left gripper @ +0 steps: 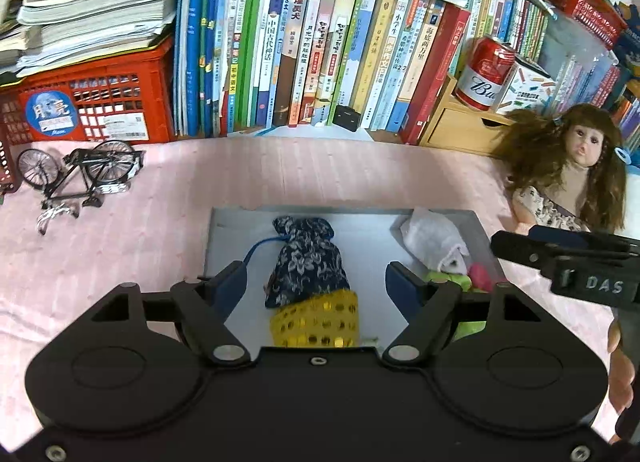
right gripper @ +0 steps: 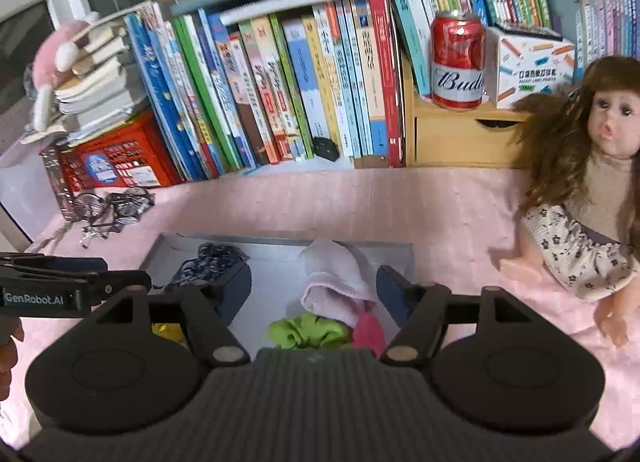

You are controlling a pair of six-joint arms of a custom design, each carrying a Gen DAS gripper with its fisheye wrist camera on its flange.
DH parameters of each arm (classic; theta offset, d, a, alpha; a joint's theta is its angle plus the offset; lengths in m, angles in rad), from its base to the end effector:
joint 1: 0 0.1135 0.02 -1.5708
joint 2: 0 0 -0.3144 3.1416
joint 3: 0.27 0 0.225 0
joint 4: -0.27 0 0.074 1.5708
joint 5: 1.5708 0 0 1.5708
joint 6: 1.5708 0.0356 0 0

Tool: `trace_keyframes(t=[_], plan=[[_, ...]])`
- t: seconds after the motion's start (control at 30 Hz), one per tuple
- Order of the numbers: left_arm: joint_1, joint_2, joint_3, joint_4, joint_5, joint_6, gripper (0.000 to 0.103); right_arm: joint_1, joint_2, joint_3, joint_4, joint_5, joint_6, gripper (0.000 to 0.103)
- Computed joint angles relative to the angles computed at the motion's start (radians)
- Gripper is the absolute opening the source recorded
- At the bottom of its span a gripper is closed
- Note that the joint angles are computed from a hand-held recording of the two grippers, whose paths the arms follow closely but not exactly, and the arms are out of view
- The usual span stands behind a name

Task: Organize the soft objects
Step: 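Withdraw both tools from the tray toward the white pompom and purple plush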

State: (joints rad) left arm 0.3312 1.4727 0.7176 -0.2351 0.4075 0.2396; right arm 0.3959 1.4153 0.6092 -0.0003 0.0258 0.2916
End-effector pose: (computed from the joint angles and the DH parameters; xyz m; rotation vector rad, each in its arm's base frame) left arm 0.2379 0.0669 0.2323 0.0391 2.4663 -0.2810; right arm 0.2223 0.0919 0.2301 -0.1125 2.3946 0.2956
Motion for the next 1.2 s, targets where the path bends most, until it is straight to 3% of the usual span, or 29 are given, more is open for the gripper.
trace_keyframes(t=[0.33, 0.53, 0.7, 0.87, 1.07, 1.2], plan=[[0.163, -0.195, -0.069, -0.147, 0.132, 0.147, 0.075, 0.067, -0.249, -0.066, -0.109, 0.047, -0.007, 0.086], [0.344, -0.300, -0.096, -0.276, 0.261, 0.342, 0.079, 0.112, -0.402, -0.097, -0.187, 0.079, -0.013, 0.088], [0.561, -0.316, -0.091, -0.437, 0.392, 0.599, 0.081, 0.126, -0.525, -0.117, -0.251, 0.099, -0.018, 0.090], [0.802, -0.253, -0.070, -0.632, 0.512, 0.936, 0.084, 0.137, -0.646, -0.142, -0.314, 0.115, -0.035, 0.098], [1.076, -0.131, -0.062, -0.848, 0.559, 1.409, 0.088, 0.229, -0.791, -0.178, -0.389, 0.206, -0.029, 0.103], [1.217, -0.039, -0.069, -0.922, 0.543, 1.625, 0.091, 0.329, -0.910, -0.208, -0.449, 0.294, 0.048, 0.103]])
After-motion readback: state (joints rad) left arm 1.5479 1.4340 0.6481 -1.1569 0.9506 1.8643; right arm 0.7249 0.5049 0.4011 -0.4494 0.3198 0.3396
